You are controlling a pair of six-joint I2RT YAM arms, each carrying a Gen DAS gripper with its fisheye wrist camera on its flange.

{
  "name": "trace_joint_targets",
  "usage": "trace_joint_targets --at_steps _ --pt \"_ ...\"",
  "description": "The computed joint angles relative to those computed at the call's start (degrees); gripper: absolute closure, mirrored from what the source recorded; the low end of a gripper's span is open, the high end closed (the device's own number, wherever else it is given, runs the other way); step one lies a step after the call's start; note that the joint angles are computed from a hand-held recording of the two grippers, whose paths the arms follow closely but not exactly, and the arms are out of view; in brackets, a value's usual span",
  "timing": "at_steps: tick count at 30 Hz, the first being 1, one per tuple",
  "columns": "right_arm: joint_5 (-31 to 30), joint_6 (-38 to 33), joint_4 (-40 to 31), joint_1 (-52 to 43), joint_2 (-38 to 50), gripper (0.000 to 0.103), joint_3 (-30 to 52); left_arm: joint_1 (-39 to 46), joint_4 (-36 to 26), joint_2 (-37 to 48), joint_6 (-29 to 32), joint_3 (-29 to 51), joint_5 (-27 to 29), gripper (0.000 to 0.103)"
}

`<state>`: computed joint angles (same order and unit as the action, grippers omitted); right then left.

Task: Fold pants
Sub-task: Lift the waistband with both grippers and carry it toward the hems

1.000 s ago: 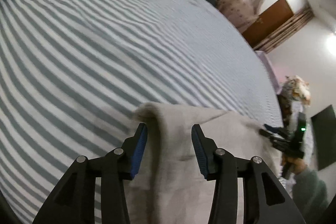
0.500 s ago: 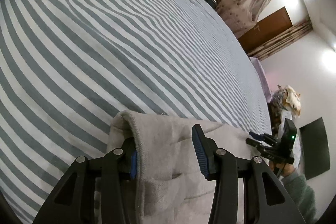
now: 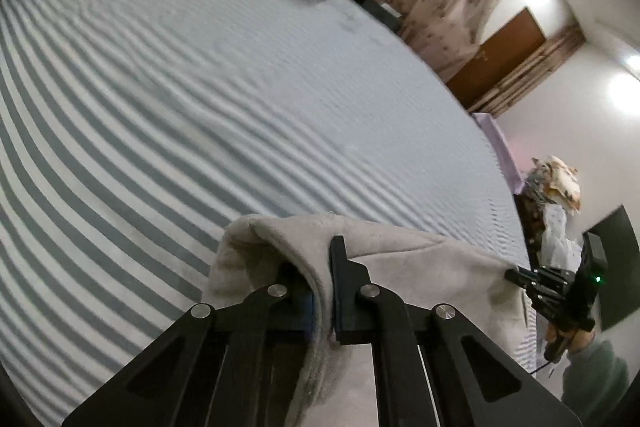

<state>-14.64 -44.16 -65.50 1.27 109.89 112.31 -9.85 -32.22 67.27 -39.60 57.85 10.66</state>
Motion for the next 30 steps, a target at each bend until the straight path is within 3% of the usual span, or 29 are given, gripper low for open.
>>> trace_joint_targets --at_steps 10,13,16,19,23,28,30 --pt "-1.7 -1.4 -0.6 -5.1 -24.9 0.098 -18.1 -7.0 -15.2 -16.4 0.9 3.9 -1.7 0.096" --pt "-2.7 -0.9 -1.4 -6.9 -32.0 0.098 -23.9 -14.8 -20.0 -20.1 -1.2 5.8 -6.8 0.096" --pt "-4.7 -2.3 -3.2 -11.2 -38.7 0.098 -29.3 -28.4 -23.6 -23.9 -6.6 6.6 -16.3 0.095" --pt "-6.4 -3.8 -5.8 -15.2 -43.3 0.098 -33.2 -49.3 -27.8 -26.1 -16.8 6.0 -31.6 0.095" --pt "-9.7 -9.3 -10.6 -23.6 -49.5 0.098 -39.2 -76.0 -37.0 -23.6 -39.2 5.5 -49.0 0.094" --pt "-10.6 -15.5 -13.0 -30.0 -54.6 0.098 -46.8 -95.4 -45.7 -17.4 -65.9 2.4 -54.1 0.092" --pt "-9.9 -18.4 -12.4 -32.1 -57.6 0.098 -51.3 -98.7 -46.2 -15.2 -71.8 1.2 -53.2 0.09"
